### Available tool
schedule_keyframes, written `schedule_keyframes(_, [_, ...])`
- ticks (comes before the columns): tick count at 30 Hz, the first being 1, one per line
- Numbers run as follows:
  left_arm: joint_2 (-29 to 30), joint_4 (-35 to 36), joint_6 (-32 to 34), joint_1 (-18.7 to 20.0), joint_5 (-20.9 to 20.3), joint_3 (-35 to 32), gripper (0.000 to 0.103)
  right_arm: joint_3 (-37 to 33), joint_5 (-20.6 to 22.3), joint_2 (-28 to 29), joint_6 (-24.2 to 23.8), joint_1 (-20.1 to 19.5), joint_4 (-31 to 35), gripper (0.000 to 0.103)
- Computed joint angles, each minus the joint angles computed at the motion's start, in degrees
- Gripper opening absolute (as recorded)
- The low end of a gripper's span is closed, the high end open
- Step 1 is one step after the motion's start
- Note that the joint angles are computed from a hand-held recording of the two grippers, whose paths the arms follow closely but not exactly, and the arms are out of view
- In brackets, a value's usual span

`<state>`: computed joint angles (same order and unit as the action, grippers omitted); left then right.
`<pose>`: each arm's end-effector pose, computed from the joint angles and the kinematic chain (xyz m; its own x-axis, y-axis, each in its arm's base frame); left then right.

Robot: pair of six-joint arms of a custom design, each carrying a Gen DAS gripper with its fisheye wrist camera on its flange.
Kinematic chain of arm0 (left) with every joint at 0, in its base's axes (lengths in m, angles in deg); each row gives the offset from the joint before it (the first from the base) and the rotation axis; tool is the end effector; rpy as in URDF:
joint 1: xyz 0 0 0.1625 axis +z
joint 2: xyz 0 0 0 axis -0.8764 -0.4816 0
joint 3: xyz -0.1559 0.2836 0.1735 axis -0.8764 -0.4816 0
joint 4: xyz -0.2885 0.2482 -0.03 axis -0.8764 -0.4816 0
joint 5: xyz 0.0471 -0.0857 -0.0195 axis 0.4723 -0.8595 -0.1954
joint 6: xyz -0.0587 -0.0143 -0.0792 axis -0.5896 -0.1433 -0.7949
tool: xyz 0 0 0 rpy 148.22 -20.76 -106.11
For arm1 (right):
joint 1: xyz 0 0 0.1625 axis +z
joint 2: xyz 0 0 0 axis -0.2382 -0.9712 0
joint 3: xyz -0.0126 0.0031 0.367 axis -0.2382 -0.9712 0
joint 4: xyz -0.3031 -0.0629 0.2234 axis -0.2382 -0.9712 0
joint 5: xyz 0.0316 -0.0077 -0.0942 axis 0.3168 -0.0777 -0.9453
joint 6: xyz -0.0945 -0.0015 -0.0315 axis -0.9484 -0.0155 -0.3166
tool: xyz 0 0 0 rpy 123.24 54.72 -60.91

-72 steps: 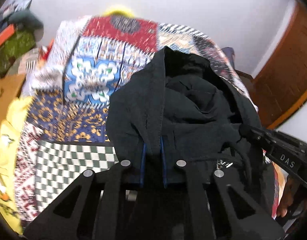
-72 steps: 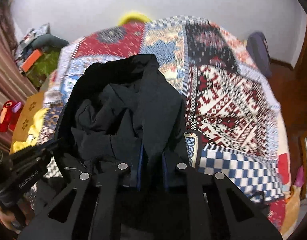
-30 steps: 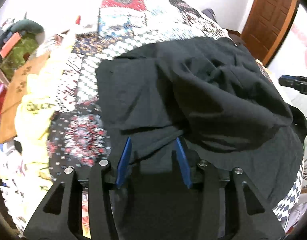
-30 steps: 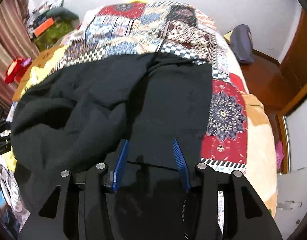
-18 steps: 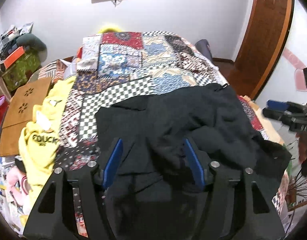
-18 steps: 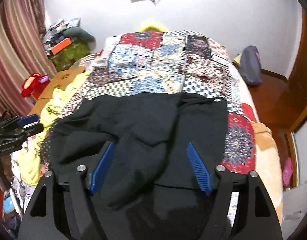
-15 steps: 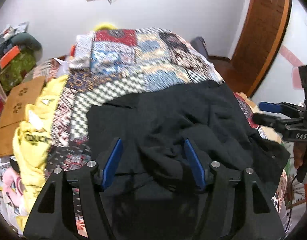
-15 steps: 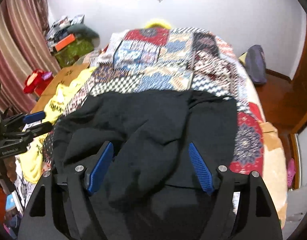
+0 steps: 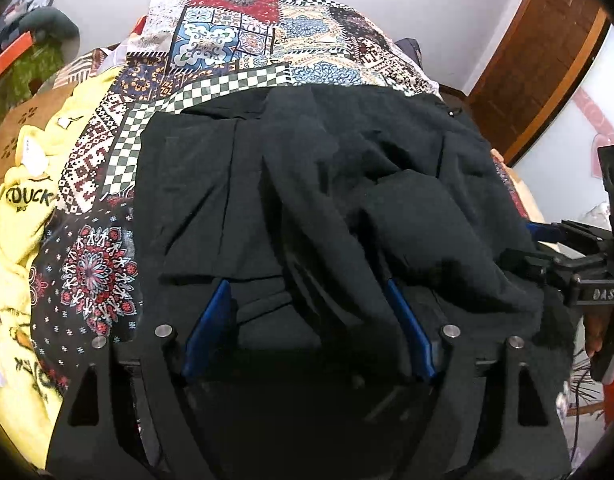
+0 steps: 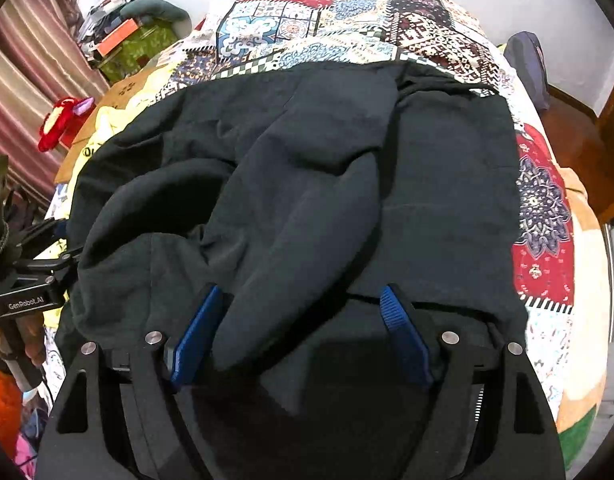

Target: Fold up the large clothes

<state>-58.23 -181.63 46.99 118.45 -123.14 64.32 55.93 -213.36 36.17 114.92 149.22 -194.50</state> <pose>-0.1198 -0.4987 0.3808 -0.6845 0.6267 -0.3724 0.6878 0.7245 -0.0451 0.4206 -0.3300 0.0851 -0.8109 0.1968 0.5512 -0.1257 0.8612 -0.4924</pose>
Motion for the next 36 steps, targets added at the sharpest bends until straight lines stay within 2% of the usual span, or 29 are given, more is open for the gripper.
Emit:
schedule_keyframes(4, [-1.05, 1.13, 1.89, -0.33, -1.41, -2.45, 0.078, -0.4, -2.91, -1.5, 0.4, 1.6, 2.66, 0.078])
schedule_keyframes(10, [-0.07, -4.19, 1.71, 0.85, 1.04, -7.25, 0.082, 0.89, -8.32, -5.16, 2.01, 2.7, 3.51, 0.078])
schedule_keyframes(14, [4.53, -5.57, -0.45, 4.65, 2.09, -13.1, 0.083, 2.12, -11.9, -8.11, 4.88, 2.29, 5.07, 0.078])
schedule_keyframes(20, [13.01, -2.19, -6.29, 11.51, -2.35, -22.85, 0.083, 5.0, -14.6, -12.18, 7.68, -0.74, 6.29, 0.079])
schedule_keyframes(23, [16.47, -0.76, -7.78, 13.67, -4.1, -25.31, 0.083, 7.61, -13.56, -14.01, 7.44, -3.41, 3.27, 0.079])
schedule_keyframes(28, [22.83, 3.17, -9.14, 16.66, -8.58, -30.34, 0.083, 12.17, -8.67, -16.16, 5.29, -9.3, -5.2, 0.079])
schedule_keyframes(36, [30.67, 4.64, -9.96, 19.13, -14.8, -37.97, 0.083, 15.06, -0.46, -14.83, -2.57, -15.71, -18.53, 0.079])
